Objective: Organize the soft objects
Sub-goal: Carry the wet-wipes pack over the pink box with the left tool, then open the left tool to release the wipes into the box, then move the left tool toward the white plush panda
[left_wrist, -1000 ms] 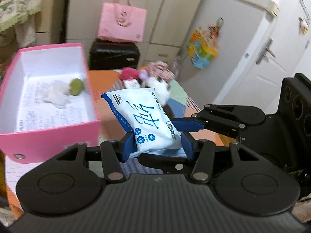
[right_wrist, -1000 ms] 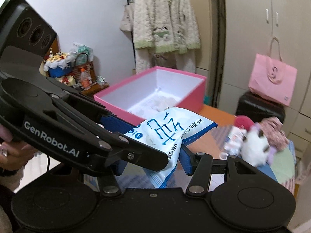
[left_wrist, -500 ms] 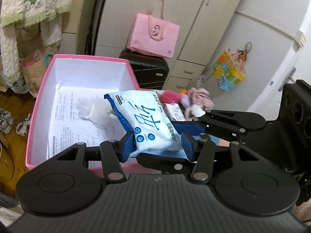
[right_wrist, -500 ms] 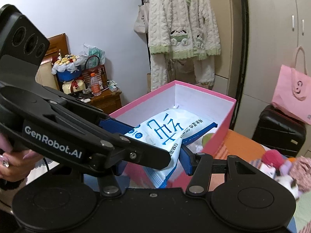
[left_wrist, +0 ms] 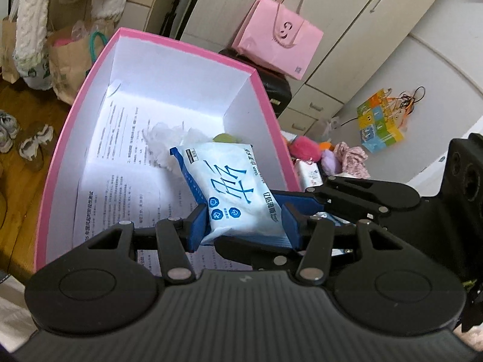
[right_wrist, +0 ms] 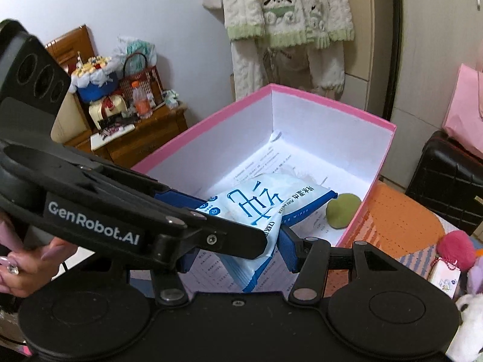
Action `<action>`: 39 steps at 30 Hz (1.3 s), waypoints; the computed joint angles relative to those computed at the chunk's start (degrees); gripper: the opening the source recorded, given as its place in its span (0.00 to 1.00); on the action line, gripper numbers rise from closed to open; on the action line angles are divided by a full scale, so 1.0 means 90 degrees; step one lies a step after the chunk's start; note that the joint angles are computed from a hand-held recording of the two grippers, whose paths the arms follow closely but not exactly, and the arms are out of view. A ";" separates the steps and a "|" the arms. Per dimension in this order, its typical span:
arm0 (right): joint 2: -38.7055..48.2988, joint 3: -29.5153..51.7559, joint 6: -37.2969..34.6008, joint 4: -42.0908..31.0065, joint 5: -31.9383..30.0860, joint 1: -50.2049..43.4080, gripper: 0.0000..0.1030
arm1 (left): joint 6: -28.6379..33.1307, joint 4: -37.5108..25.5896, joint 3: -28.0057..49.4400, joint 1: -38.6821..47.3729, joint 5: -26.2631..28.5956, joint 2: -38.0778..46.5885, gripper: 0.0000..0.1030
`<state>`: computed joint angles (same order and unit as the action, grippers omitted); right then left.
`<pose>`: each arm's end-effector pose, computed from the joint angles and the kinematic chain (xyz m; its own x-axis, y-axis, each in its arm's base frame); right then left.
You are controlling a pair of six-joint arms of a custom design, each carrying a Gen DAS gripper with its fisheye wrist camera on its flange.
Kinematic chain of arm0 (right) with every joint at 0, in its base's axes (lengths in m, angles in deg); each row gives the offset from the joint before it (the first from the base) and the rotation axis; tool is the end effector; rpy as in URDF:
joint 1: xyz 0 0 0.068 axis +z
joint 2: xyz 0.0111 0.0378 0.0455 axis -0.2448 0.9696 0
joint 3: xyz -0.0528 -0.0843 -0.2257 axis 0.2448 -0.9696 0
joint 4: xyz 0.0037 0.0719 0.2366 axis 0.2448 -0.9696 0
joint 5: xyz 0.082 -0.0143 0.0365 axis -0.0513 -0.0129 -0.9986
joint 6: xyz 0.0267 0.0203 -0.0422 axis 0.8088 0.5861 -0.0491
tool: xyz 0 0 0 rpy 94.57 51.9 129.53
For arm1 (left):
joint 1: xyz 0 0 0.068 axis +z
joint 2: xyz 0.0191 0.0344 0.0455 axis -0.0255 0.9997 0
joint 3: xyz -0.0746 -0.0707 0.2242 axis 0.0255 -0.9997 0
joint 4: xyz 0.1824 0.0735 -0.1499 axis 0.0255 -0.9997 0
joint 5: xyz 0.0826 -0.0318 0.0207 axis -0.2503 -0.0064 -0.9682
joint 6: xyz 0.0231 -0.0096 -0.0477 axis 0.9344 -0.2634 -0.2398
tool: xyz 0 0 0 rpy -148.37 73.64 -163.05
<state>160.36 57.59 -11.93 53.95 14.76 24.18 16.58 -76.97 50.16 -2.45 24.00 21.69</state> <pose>0.2368 0.1928 0.1913 -0.8438 -0.1336 -0.5197 -0.3514 0.8695 0.3472 0.3107 -0.0285 0.2162 -0.8065 0.1726 -0.5655 0.4886 0.7331 -0.4731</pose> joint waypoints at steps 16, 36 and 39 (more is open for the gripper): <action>0.0267 0.0819 -0.0391 -0.1333 0.1204 0.0655 0.61 | 0.0494 0.0084 -0.0705 0.0220 -0.0230 -0.1036 0.53; -0.2853 0.0321 0.0139 -0.3103 0.1860 0.1050 0.63 | 0.1906 -0.2401 -0.0117 0.0411 0.0120 -0.3005 0.59; -0.3532 0.0182 0.0255 -0.3462 0.1935 0.0935 0.63 | 0.1896 -0.2577 -0.0085 0.0315 0.0250 -0.3191 0.60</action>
<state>128.58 59.23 -9.63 22.79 32.18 32.59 33.64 -100.16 49.39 0.39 26.25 -7.03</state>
